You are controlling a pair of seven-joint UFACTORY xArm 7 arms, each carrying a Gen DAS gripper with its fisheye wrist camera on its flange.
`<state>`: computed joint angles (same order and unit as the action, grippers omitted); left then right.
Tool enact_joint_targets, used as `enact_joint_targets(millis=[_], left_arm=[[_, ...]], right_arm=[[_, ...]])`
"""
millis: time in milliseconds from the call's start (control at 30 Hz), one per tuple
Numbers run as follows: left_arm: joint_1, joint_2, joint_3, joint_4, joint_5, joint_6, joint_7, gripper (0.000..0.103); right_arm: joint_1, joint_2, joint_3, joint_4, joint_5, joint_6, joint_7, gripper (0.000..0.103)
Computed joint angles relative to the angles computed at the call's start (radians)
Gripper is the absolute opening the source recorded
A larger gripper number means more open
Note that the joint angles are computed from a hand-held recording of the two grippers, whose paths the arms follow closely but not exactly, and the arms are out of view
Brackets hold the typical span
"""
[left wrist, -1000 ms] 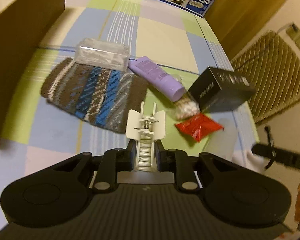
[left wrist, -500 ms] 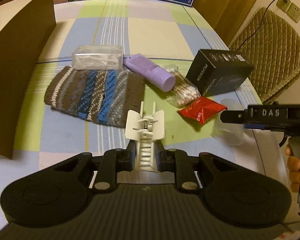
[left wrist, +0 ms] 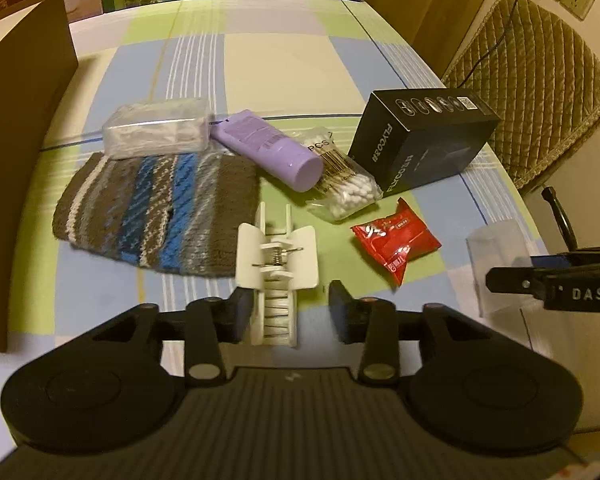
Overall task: Organize objects
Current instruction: 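Grasp the white plastic clip with the left tool while the right tool grasps the clear container, then carry the clip and clear container into the brown box and open both tools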
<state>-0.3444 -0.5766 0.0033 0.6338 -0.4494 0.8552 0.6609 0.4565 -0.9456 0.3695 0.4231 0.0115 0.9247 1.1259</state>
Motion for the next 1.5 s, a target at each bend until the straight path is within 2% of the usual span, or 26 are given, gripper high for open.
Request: enact_joint_targets(millis=[200, 467, 533, 567, 633, 800, 1100, 1500], left_arm=[[-0.006, 0.021, -0.027, -0.006, 0.014, -0.082, -0.023, 0.039], [-0.055, 0.031, -0.020, -0.039, -0.001, -0.186, 0.012, 0.043], [-0.062, 0.034, -0.019, -0.046, 0.002, -0.205, 0.025, 0.035], [-0.065, 0.033, -0.019, -0.052, 0.008, -0.216, 0.035, 0.024], [-0.069, 0.026, -0.013, -0.059, 0.013, -0.223, 0.046, 0.022], [-0.069, 0.000, 0.018, -0.058, -0.003, -0.184, 0.059, 0.022], [-0.028, -0.064, 0.067, -0.034, -0.023, -0.073, 0.090, 0.022], [0.052, -0.111, 0.148, 0.057, -0.081, 0.042, 0.146, 0.022]], right_arm=[[-0.014, 0.022, 0.006, 0.000, -0.010, -0.019, 0.020, 0.049], [-0.015, 0.033, 0.020, -0.006, -0.038, -0.026, 0.041, 0.047], [-0.006, 0.033, 0.016, -0.006, -0.040, -0.026, 0.034, 0.046], [-0.003, 0.032, 0.016, -0.005, -0.040, -0.022, 0.033, 0.046], [0.005, 0.027, 0.015, -0.007, -0.036, -0.024, 0.031, 0.046], [0.021, 0.005, 0.017, -0.007, -0.020, -0.026, 0.045, 0.046], [0.009, 0.042, 0.043, 0.053, -0.028, -0.065, 0.059, 0.046], [-0.038, 0.208, 0.083, 0.204, -0.102, -0.189, 0.049, 0.046]])
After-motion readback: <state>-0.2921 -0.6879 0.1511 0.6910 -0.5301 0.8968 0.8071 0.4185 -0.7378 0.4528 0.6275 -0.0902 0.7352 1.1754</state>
